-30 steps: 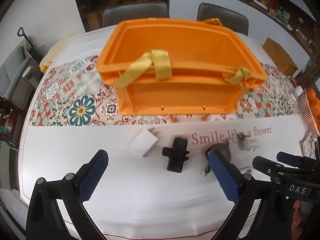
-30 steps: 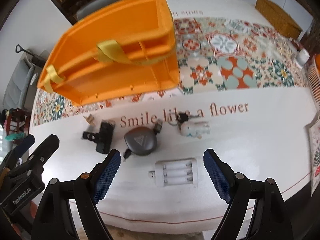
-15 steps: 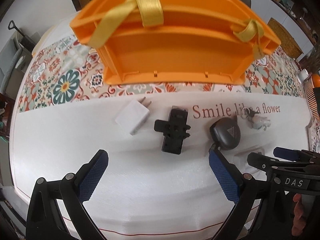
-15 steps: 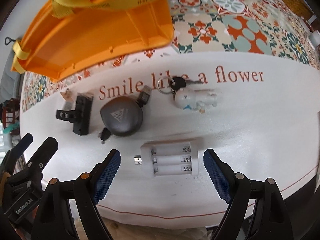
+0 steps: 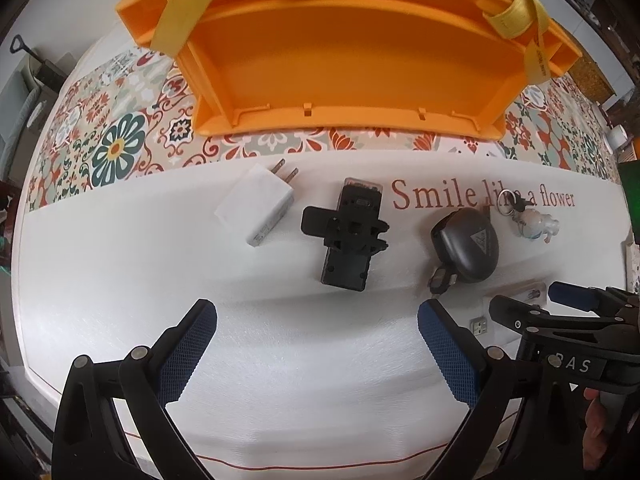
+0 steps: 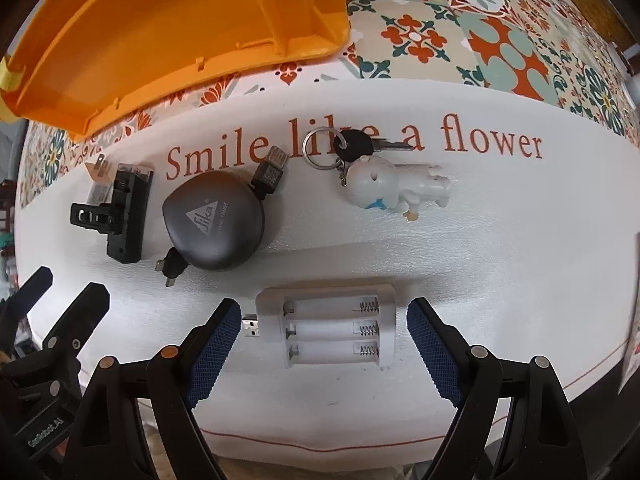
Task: Organize rigid objects
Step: 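Move both tools back toward the remaining items on the table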
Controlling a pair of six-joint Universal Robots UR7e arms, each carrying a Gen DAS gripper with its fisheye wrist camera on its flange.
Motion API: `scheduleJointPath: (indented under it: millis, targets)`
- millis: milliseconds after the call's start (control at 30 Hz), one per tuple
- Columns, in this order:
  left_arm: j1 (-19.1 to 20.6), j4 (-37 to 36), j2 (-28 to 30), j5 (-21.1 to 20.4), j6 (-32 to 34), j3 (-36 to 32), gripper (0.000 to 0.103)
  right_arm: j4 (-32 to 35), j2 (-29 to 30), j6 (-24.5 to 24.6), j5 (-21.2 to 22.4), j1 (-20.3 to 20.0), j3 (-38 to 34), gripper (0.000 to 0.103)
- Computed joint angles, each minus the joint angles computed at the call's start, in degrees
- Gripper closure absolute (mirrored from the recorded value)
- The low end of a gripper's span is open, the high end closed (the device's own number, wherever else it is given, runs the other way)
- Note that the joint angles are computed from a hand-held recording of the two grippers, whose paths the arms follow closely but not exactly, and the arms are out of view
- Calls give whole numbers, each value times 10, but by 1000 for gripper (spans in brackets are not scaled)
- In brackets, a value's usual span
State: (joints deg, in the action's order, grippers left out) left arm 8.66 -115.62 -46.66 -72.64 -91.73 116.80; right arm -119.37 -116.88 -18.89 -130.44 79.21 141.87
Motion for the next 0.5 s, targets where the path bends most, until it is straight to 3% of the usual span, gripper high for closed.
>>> scheduleJointPath:
  millis: [500]
  targets:
    - [7, 5, -2, -9, 3, 5, 1, -93, 51, -9, -34, 3, 43, 19]
